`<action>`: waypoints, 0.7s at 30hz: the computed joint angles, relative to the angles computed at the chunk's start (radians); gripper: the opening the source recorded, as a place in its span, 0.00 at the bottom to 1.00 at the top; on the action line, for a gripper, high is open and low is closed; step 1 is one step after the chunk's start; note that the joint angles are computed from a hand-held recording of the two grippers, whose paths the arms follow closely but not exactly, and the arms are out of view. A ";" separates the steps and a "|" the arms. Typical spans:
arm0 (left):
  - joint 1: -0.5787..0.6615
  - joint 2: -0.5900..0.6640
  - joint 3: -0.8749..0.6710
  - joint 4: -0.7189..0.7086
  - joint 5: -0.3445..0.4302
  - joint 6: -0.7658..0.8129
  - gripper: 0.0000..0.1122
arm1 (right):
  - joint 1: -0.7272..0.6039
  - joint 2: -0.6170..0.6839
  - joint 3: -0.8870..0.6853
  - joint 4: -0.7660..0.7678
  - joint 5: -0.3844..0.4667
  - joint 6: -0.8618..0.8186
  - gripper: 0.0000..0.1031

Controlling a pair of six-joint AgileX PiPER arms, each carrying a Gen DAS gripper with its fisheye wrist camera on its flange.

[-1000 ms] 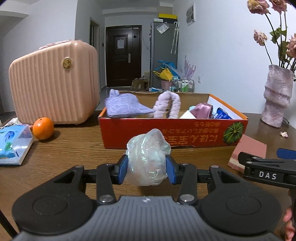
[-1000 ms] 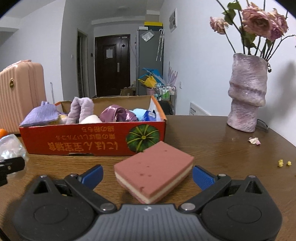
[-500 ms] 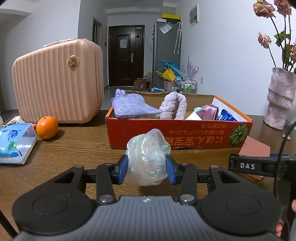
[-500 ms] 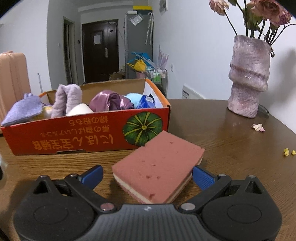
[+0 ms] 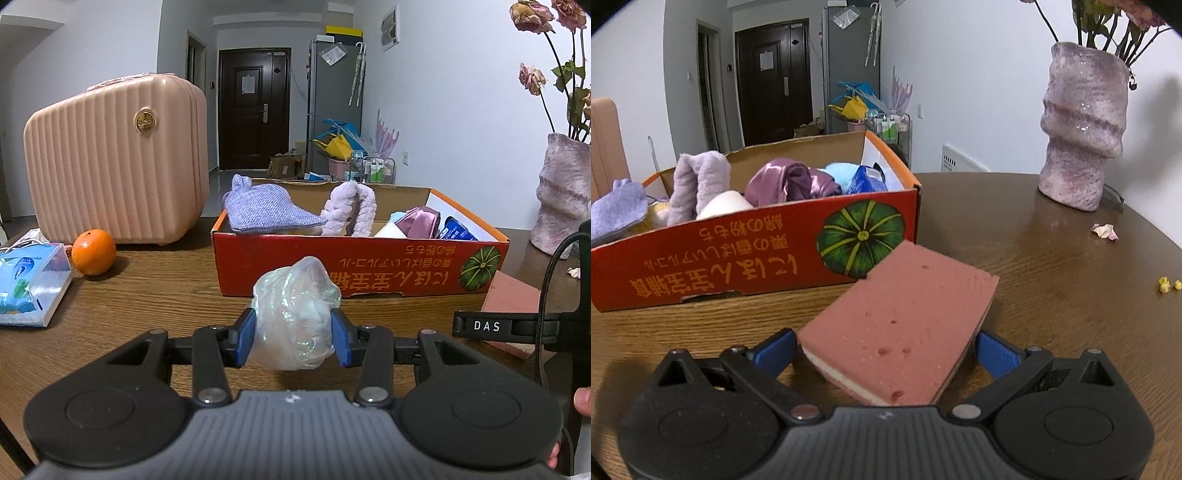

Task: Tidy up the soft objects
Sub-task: 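Lift the clear bag with the left tool while the right tool closes on the pink sponge block, then carry the clear bag and pink sponge over the cardboard box with both tools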

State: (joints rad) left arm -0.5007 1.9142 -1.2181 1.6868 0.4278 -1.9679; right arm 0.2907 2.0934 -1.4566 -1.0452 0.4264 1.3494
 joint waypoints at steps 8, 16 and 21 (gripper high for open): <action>0.004 0.002 -0.002 -0.002 -0.006 0.003 0.39 | -0.001 -0.006 0.006 -0.002 0.006 -0.001 0.90; 0.007 0.001 0.002 0.013 -0.014 -0.013 0.39 | -0.001 -0.033 0.047 -0.069 -0.021 0.065 0.87; 0.010 -0.004 0.007 0.024 -0.019 -0.027 0.39 | 0.028 -0.093 0.144 -0.302 -0.048 0.297 0.87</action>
